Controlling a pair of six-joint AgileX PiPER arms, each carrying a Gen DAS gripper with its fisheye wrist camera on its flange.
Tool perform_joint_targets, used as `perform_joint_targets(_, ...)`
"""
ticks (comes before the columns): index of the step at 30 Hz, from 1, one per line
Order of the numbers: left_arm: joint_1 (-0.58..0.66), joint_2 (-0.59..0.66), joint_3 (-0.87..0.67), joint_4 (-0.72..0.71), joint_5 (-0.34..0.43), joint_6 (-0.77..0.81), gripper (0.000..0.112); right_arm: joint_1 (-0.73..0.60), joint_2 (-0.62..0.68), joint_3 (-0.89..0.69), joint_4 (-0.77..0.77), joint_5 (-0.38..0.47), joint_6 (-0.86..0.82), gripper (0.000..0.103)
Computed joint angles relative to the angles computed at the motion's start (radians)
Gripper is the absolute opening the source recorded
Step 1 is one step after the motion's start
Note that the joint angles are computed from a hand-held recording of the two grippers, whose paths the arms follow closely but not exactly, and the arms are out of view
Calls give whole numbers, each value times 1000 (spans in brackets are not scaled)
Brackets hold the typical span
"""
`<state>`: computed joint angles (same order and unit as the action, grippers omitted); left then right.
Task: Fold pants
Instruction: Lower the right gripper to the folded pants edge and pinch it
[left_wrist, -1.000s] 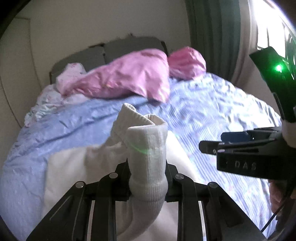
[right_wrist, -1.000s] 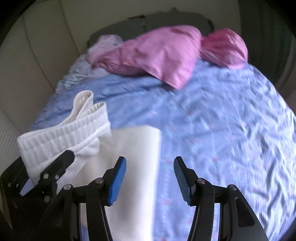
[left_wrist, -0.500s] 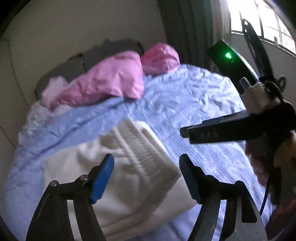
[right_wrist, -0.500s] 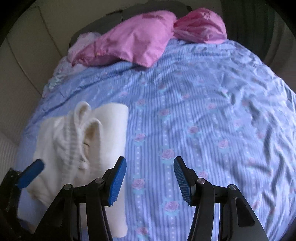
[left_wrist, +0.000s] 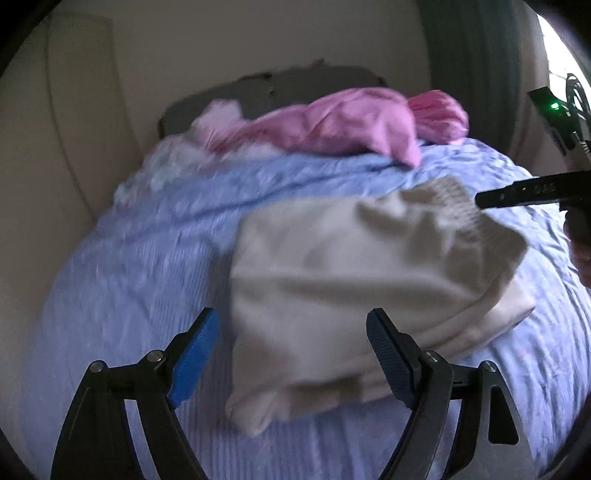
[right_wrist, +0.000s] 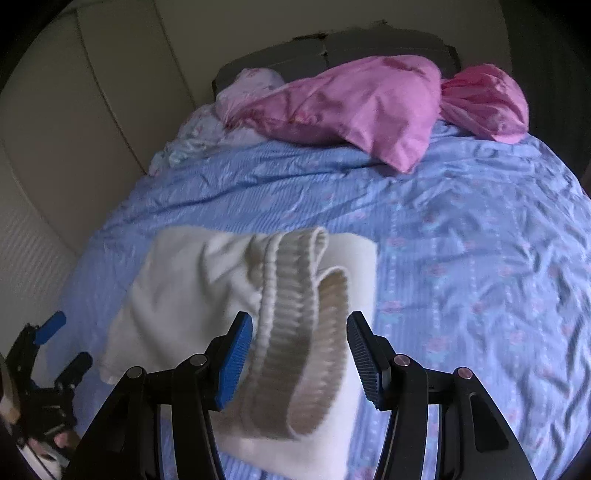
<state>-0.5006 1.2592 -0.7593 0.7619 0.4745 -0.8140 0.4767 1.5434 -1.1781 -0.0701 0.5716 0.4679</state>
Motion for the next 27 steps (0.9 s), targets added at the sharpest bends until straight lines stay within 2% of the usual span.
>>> perform_joint_targets(3,36,-13,71,0,-64,-27,82,49,57,-50,-93,5,81,55)
perform_joint_targets(6,69,-29,117,-70,-122,35,82,102,116,-119,-265,31,220,55)
perform_joint_targets(9,99,-32,143,-96,-141,70,82,113,180,-207,-352,82,306,55)
perform_joint_targets(12,150,-20,148,-301,-171,283,81,132,245,-284,-420,145,347,55)
perform_joint_targets(13,155,-17,149,-320,-166,306,81,146,276,-318,-452,183,360,55)
perform_joint_targets(17,152,8,150,-268,-149,268,81,159,345,-386,-462,265,358,55)
perform_joint_targets(19,160,47,142,-270,-152,266,81,161,371,-403,-473,285,351,51)
perform_joint_targets(21,197,68,142,-374,-174,369,81,160,383,-407,-481,289,348,29)
perform_joint_targets(23,231,81,146,-484,-203,468,73,151,380,-404,-443,263,312,22)
perform_joint_targets(25,248,89,143,-468,-206,446,53,160,368,-397,-458,259,317,16)
perform_joint_targets(27,261,88,137,-458,-201,430,39,165,313,-349,-482,221,356,14)
